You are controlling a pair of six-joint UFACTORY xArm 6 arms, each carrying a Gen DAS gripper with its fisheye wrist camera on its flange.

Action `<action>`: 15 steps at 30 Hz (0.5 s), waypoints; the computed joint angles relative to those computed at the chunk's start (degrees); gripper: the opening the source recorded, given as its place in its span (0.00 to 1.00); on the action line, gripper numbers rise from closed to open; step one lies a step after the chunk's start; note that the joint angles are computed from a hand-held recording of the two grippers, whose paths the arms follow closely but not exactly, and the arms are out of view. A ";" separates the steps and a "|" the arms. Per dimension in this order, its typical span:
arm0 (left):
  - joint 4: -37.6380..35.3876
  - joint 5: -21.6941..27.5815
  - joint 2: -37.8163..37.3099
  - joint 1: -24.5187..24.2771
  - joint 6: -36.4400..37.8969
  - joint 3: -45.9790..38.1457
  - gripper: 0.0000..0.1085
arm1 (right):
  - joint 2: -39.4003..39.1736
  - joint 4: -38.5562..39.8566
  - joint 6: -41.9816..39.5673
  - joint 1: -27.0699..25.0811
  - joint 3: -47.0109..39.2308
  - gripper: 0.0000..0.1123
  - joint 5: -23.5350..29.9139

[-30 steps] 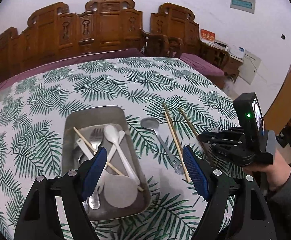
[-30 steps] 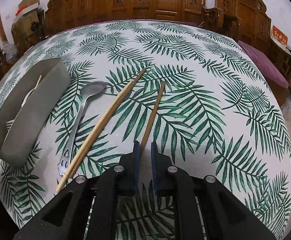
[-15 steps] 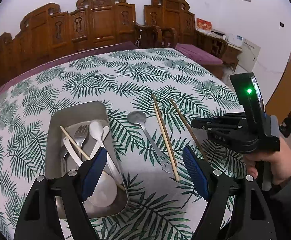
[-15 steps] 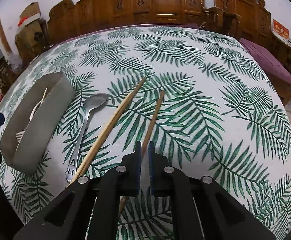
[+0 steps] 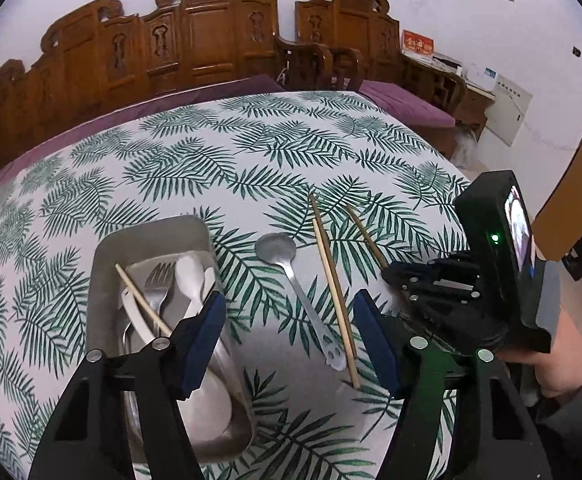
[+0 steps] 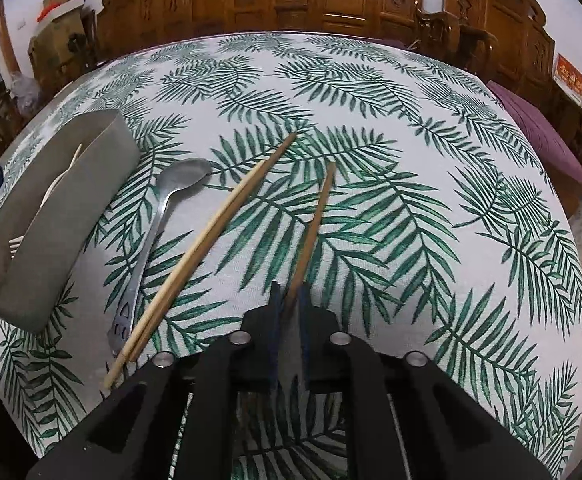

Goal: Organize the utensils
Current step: 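Grasp a wooden chopstick from the table with the right tool, then grasp another steel spoon with the left tool while the right tool holds the chopstick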

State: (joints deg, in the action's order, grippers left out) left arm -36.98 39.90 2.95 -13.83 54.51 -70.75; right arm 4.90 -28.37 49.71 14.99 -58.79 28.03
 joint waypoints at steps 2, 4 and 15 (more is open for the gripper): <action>1.20 -0.30 0.91 -0.80 -0.67 -0.75 0.49 | -0.34 0.74 -0.26 -0.52 0.58 0.05 -0.60; 3.35 -0.53 2.17 -1.92 -2.19 -1.71 0.43 | -0.98 0.45 0.58 -1.11 1.23 0.05 -0.81; 19.81 -1.24 12.07 -6.30 -16.45 -8.90 0.18 | -3.91 2.21 1.46 -4.34 5.11 0.05 -6.99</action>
